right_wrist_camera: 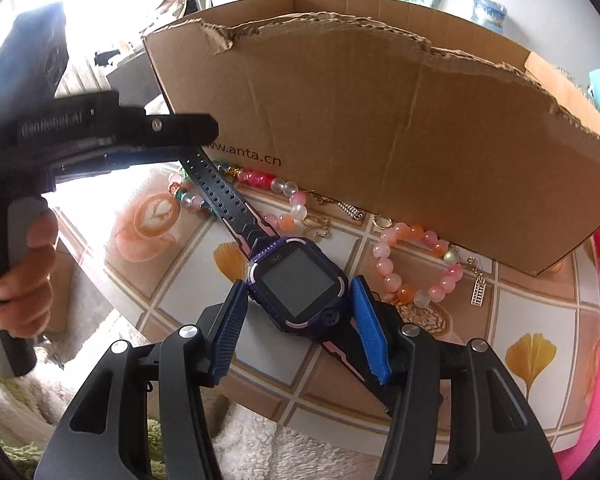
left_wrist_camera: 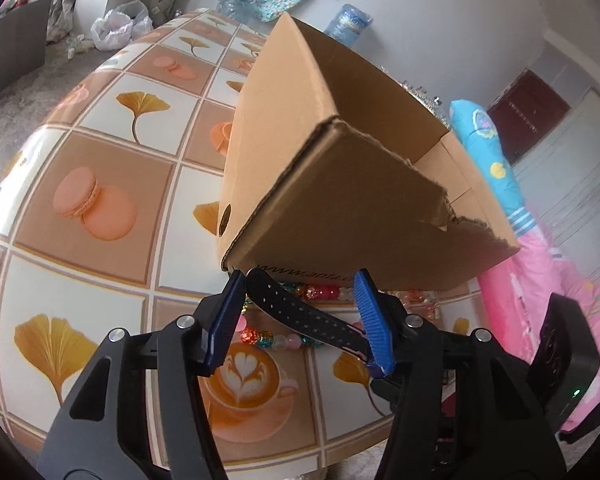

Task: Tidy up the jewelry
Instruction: 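Lower the right gripper onto the purple smartwatch face and close it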

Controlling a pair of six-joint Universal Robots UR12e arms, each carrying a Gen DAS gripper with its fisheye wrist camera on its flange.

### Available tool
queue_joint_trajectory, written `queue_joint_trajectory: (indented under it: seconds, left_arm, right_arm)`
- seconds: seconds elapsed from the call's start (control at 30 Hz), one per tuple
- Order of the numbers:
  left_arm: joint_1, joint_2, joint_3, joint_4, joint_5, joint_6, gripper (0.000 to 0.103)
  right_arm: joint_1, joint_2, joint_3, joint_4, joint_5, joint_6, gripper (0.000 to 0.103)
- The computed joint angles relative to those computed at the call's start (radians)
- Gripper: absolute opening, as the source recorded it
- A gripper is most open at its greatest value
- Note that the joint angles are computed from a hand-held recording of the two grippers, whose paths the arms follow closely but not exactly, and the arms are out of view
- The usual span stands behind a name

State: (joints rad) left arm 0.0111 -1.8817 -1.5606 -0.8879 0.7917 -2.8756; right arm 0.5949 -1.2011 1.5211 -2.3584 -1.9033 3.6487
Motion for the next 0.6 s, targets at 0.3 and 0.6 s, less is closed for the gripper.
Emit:
queue_joint_trajectory:
  seconds: [0.3,0.6]
  left_arm:
    - [-0.016,-0.016,0.022,-0.034,0.050,-0.021,0.051]
    - [0.013,-0.005,-0.001,-0.024,-0.099,-0.005,0.050]
  right_arm:
    - [0.004,0.011,-0.007,0.004,-0.010,-0.005,0.052]
    - [0.006,0.015,-0.010,0.004,-0.011,-0.005,0.052]
